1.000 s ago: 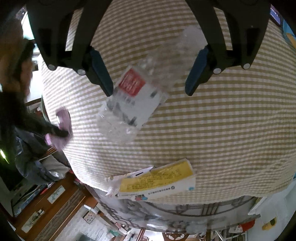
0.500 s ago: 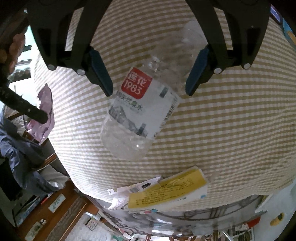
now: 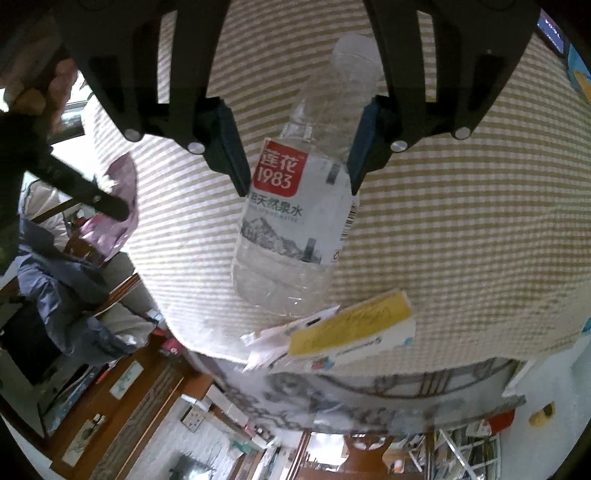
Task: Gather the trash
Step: 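Carry the plastic bottle and pink wrapper over the red bin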
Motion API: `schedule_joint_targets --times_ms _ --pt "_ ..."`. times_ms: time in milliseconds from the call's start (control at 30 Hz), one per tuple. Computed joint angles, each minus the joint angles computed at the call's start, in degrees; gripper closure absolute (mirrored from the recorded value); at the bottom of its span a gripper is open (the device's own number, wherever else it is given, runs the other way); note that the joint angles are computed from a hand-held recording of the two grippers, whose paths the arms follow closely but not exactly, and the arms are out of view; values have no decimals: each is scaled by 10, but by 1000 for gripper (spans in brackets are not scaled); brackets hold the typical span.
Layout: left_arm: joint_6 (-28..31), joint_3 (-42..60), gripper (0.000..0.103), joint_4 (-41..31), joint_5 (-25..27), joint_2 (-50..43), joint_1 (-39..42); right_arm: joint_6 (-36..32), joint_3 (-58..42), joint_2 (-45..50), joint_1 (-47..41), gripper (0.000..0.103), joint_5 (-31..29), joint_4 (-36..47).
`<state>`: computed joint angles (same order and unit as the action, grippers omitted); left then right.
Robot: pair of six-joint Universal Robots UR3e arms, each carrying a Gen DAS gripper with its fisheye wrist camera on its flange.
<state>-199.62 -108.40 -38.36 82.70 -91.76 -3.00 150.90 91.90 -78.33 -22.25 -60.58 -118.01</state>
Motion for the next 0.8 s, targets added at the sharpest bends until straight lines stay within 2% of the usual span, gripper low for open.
schedule_joint_targets --times_ms 433,633,800 --pt "-42 107 52 -5 15 -55 -65 -27 -27 13 -45 75 16 34" --pt "-66 171 52 -14 39 -97 -104 -50 -65 29 -72 75 29 63" --pt "-83 246 52 -31 83 -142 -145 -72 -112 54 -94 74 40 90"
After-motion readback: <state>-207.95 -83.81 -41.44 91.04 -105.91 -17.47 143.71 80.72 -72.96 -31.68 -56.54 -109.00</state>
